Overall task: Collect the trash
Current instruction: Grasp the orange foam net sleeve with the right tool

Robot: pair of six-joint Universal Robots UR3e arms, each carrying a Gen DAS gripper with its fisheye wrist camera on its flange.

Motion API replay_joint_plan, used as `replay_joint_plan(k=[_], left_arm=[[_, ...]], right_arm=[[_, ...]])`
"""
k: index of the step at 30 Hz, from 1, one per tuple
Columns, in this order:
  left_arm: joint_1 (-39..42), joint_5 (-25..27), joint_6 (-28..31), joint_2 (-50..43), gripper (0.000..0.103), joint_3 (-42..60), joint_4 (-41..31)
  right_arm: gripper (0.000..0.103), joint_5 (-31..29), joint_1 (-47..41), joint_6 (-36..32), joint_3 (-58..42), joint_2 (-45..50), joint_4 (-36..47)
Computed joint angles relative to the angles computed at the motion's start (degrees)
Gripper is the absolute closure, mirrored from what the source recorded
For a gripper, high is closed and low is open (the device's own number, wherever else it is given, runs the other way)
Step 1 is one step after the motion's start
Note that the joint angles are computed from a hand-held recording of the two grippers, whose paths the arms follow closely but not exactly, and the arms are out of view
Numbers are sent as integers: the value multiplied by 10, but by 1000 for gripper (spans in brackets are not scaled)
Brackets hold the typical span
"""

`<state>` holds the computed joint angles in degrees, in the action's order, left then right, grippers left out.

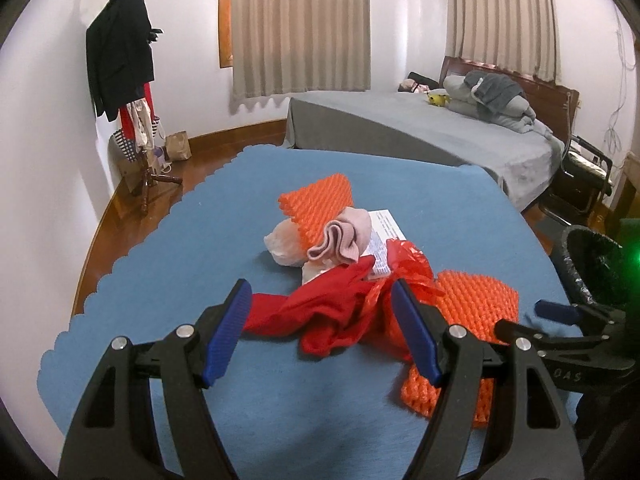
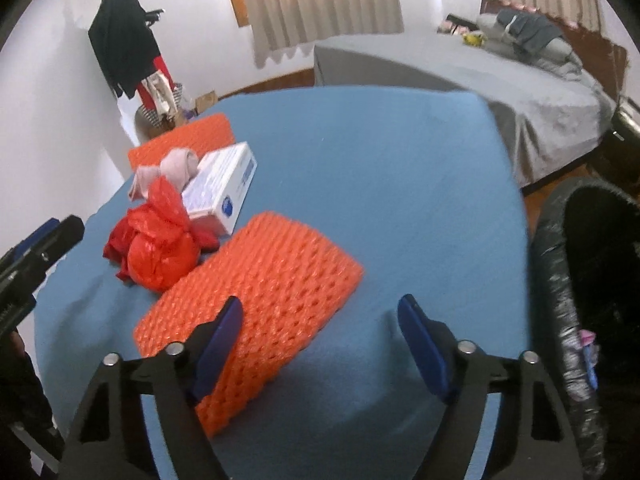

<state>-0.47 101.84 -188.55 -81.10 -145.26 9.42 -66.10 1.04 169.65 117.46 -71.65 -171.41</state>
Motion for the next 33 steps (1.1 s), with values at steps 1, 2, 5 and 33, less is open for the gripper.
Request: replay_joint_plan(k=[1, 2, 5, 33], left_arm=[[5, -4, 2, 3, 33, -3, -1], [9, -8, 4, 4, 33, -5, 1], [5, -6, 1, -3, 33, -9, 9], [-30, -7, -7, -39, 42, 8, 21]], right_arm=[[38, 9, -1, -4, -4, 3, 13], [45, 15, -3, -6, -3, 2, 18], [63, 47, -11, -19, -8, -2, 42], [26, -3, -12, -35, -19, -25, 70]])
